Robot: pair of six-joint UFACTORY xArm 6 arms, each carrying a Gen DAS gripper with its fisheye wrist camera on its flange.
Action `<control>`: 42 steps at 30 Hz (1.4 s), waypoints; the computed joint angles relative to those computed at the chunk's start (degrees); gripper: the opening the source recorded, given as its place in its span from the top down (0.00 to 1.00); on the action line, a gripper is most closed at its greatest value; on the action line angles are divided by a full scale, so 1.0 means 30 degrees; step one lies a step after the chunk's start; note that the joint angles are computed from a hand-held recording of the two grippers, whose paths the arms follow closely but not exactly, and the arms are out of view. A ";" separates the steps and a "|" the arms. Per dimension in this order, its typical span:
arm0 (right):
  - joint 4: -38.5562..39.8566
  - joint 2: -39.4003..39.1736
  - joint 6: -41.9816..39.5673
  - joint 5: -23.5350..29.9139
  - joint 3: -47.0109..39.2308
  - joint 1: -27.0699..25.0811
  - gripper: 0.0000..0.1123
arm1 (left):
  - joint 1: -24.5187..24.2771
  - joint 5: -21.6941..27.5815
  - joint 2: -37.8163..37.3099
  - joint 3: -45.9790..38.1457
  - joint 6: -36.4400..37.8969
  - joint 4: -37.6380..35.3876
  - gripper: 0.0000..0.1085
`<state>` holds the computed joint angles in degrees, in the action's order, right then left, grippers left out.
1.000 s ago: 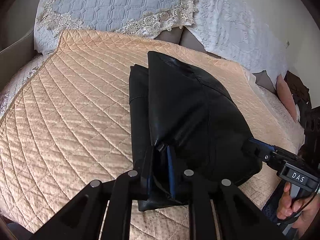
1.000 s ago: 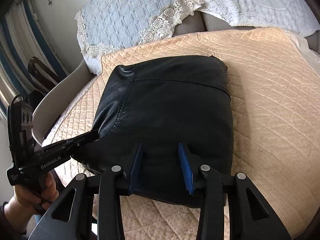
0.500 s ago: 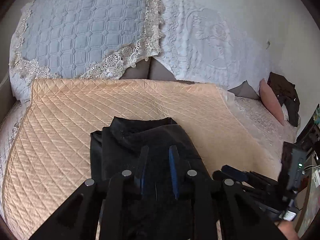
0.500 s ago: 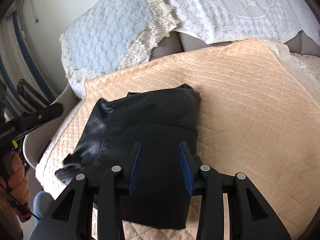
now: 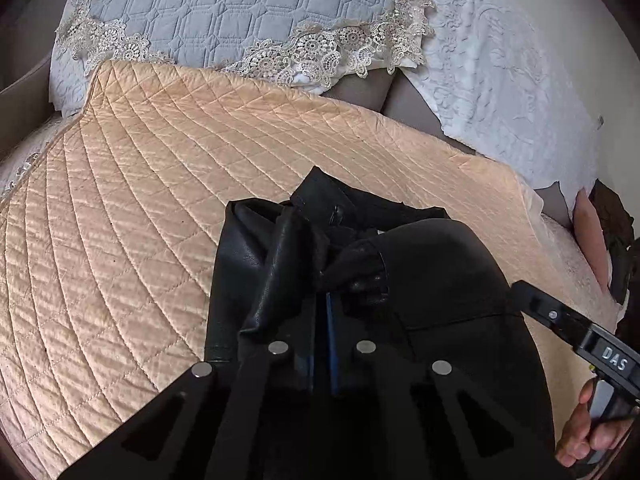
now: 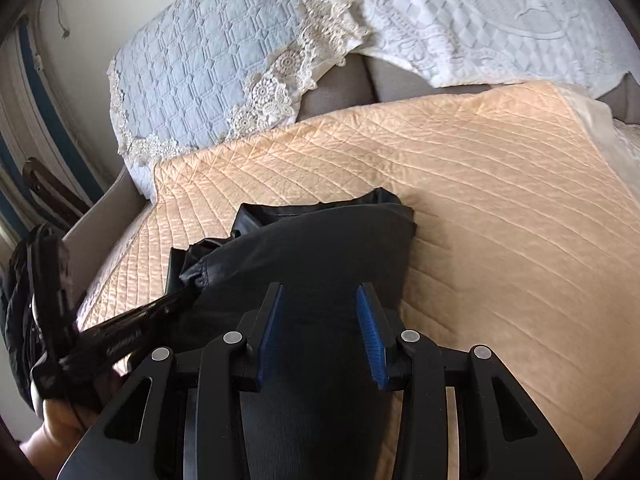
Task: Fold large clothes
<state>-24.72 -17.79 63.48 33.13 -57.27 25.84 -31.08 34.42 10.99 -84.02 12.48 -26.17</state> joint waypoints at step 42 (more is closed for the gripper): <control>-0.0107 -0.1933 -0.0342 0.2041 0.0804 0.2018 0.65 | 0.0529 0.2744 -0.2145 -0.0418 0.2978 -0.0002 0.89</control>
